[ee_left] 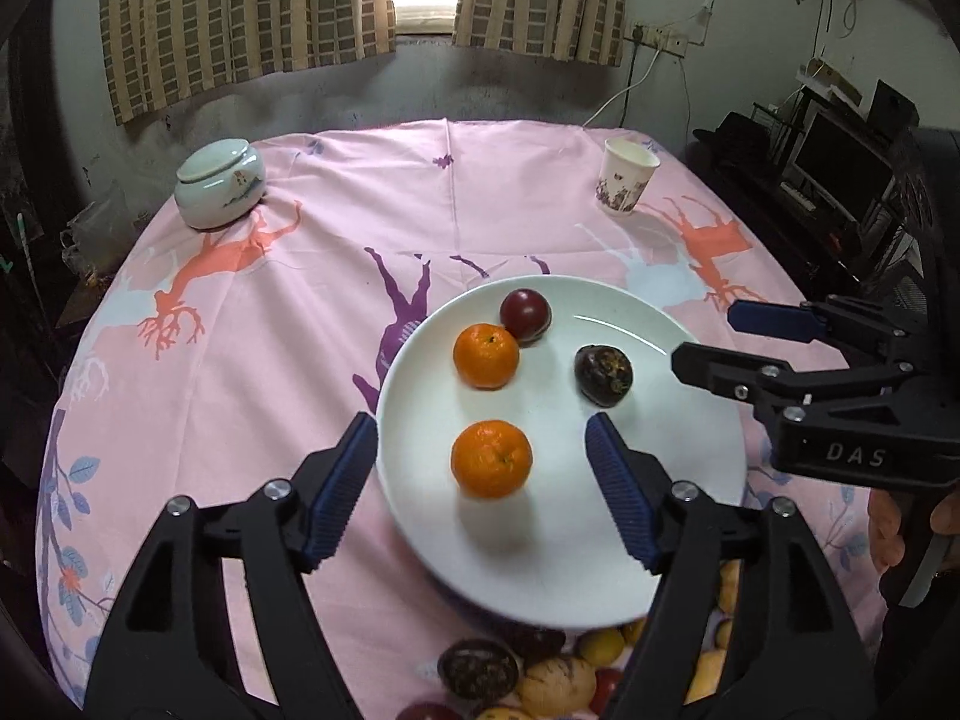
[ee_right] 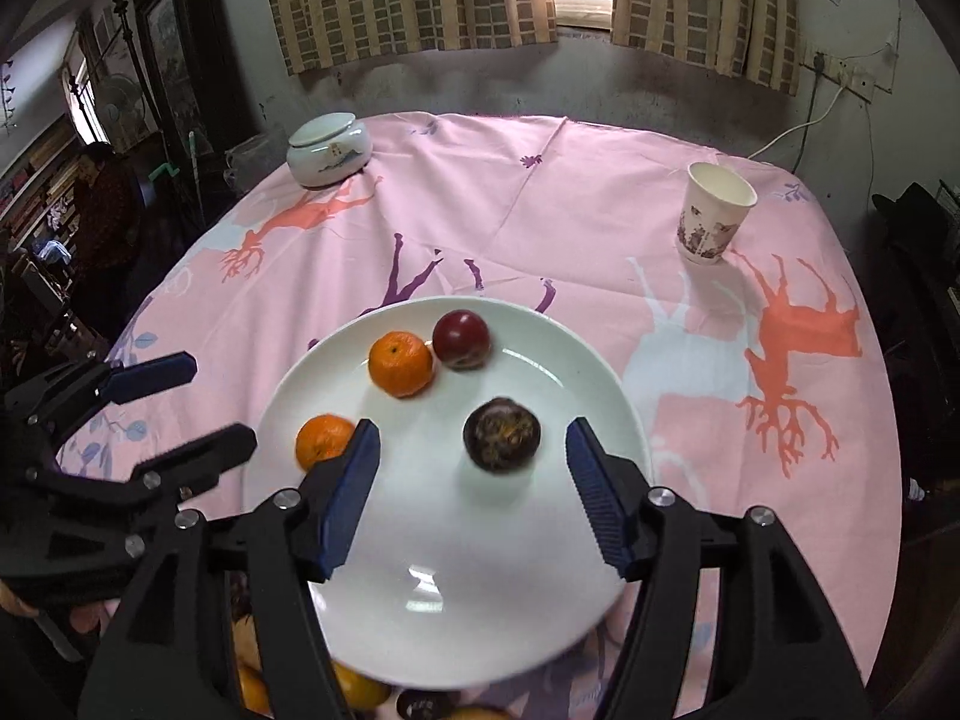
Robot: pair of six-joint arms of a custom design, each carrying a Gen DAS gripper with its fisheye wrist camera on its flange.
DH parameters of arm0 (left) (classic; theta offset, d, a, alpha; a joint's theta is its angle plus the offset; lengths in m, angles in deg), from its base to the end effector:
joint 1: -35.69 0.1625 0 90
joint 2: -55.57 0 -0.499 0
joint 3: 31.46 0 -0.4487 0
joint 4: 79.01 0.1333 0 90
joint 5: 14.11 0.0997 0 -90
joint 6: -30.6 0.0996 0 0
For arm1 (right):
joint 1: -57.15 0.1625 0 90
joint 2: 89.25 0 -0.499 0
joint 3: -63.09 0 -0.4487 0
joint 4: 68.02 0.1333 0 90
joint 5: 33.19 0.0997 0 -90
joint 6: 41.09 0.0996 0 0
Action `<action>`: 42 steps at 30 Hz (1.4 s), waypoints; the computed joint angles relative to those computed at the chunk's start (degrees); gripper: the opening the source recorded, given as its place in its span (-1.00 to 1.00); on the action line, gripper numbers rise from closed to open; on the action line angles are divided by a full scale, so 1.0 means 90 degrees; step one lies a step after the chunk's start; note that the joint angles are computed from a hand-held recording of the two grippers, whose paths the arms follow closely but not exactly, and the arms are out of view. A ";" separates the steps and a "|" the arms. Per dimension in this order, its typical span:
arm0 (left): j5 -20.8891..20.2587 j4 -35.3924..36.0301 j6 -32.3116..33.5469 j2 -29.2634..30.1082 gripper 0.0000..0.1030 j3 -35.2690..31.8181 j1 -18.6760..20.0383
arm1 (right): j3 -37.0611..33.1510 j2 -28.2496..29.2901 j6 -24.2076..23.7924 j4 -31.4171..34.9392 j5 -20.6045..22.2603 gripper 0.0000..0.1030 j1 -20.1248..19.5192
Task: Organize fruits
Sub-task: 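Release the plum and mandarin onto the white plate with both tools, then grasp a yellow pear with the right tool while the left tool grasps a red tomato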
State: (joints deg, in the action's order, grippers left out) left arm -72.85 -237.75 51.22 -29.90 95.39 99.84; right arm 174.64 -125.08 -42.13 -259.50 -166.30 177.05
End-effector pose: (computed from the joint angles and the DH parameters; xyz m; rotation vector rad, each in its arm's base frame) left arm -0.0532 -0.5340 0.3335 0.8451 2.4081 -0.6516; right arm 0.3739 -0.5194 -0.0024 0.4335 -2.3832 0.7717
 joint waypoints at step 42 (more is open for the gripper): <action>0.0248 0.0571 0.0221 -0.3322 0.75 0.2335 0.0354 | 0.1628 0.1298 0.1867 -0.1887 -0.0271 0.05 0.1085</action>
